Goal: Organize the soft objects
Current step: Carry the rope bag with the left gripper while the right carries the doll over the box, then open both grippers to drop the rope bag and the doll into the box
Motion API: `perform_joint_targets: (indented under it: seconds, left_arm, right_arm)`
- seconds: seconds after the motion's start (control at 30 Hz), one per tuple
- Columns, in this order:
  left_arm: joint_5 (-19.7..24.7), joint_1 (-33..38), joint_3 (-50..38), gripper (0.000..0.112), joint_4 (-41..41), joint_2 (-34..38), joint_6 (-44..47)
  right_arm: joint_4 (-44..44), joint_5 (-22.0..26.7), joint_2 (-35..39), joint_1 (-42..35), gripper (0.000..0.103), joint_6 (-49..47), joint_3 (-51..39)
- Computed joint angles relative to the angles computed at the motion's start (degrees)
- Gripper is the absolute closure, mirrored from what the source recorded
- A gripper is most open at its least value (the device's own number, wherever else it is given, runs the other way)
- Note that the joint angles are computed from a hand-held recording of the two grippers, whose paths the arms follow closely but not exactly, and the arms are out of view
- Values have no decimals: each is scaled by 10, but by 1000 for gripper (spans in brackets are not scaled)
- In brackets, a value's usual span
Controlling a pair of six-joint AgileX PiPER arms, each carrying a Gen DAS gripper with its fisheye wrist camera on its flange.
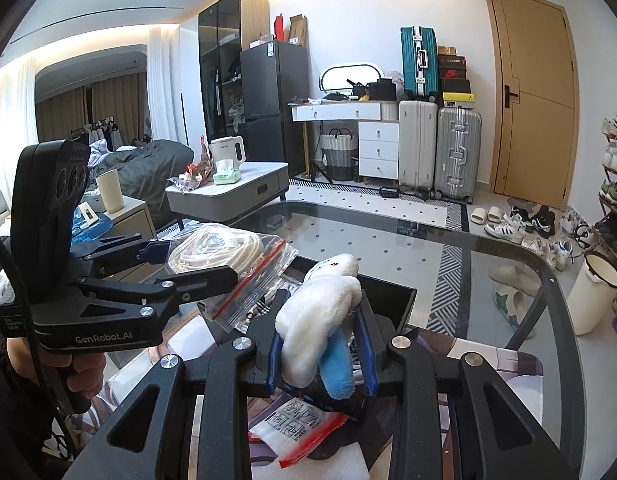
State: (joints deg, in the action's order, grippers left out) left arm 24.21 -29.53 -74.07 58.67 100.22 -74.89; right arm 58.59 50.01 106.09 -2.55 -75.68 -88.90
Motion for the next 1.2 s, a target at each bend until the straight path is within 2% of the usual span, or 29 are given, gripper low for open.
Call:
perform_joint_targets:
  seconds: [0.7, 1.03, 1.2]
  left_arm:
    - [-22, 45, -92, 55, -168, 93, 185]
    - [12, 47, -148, 55, -240, 135, 275]
    - [19, 42, -159, 54, -230, 145, 273]
  right_arm:
    - [-141, 9, 128, 52, 73, 137, -180]
    - [-206, 7, 167, 74, 73, 188, -230]
    - [-219, 6, 178, 79, 73, 196, -242]
